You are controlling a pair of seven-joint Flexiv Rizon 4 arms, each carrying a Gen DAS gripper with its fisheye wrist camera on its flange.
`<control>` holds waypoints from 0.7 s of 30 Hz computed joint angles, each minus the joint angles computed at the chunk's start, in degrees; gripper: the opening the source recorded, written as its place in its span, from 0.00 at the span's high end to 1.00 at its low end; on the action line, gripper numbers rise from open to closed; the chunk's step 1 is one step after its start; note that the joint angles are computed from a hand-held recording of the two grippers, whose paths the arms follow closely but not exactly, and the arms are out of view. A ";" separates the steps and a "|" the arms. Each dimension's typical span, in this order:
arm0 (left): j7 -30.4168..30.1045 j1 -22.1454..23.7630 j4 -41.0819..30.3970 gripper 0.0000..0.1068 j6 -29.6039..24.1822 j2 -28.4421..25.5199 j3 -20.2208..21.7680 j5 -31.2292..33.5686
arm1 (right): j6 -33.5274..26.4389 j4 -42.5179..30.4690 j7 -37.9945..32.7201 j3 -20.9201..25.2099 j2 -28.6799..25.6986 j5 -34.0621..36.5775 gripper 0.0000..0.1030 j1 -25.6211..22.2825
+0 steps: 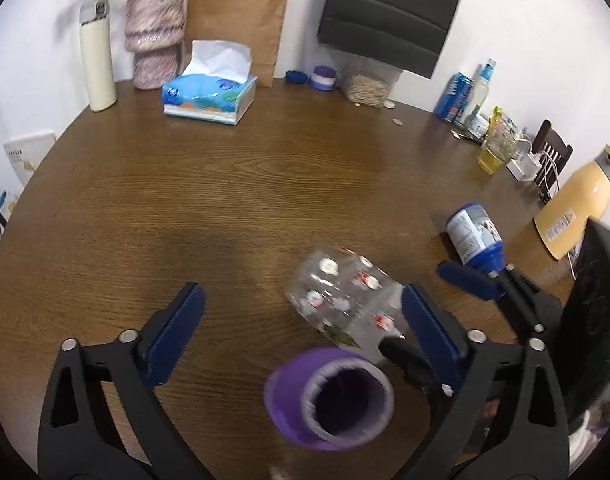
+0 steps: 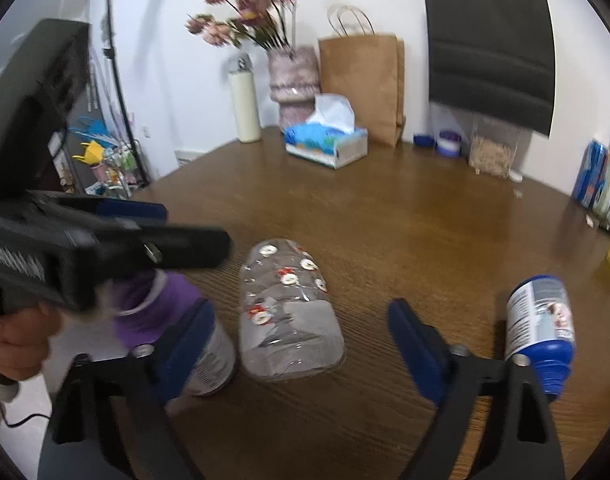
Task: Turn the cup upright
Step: 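Close the left gripper around the lying clear cup's body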
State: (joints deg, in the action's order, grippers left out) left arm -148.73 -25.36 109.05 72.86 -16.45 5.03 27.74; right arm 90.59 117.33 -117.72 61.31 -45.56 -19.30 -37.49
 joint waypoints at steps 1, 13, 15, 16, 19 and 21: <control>0.95 0.82 0.39 0.16 0.47 0.07 -0.37 -0.94 | -0.88 -0.70 0.55 -0.62 -0.10 0.16 0.22 0.81; 32.29 12.97 1.54 0.28 6.46 -5.23 -10.81 -23.51 | -7.93 -7.62 -6.50 -0.70 -1.79 5.46 0.36 5.20; 34.74 13.00 -0.13 0.33 6.54 -7.03 -10.45 -25.61 | -10.32 -10.40 -7.77 -0.40 -2.72 6.17 0.36 6.13; 35.59 12.74 -0.78 0.34 6.43 -7.71 -10.06 -26.45 | -11.66 -11.60 -8.37 -0.19 -3.11 6.61 0.36 6.43; 39.45 14.81 -1.53 0.45 8.65 -10.23 -12.03 -31.55 | -16.30 -15.71 -9.62 -0.29 -4.44 7.88 0.36 8.46; 43.30 18.64 -0.23 0.52 11.47 -11.15 -16.59 -36.21 | -18.31 -17.74 -10.06 -1.10 -4.99 8.93 0.36 10.15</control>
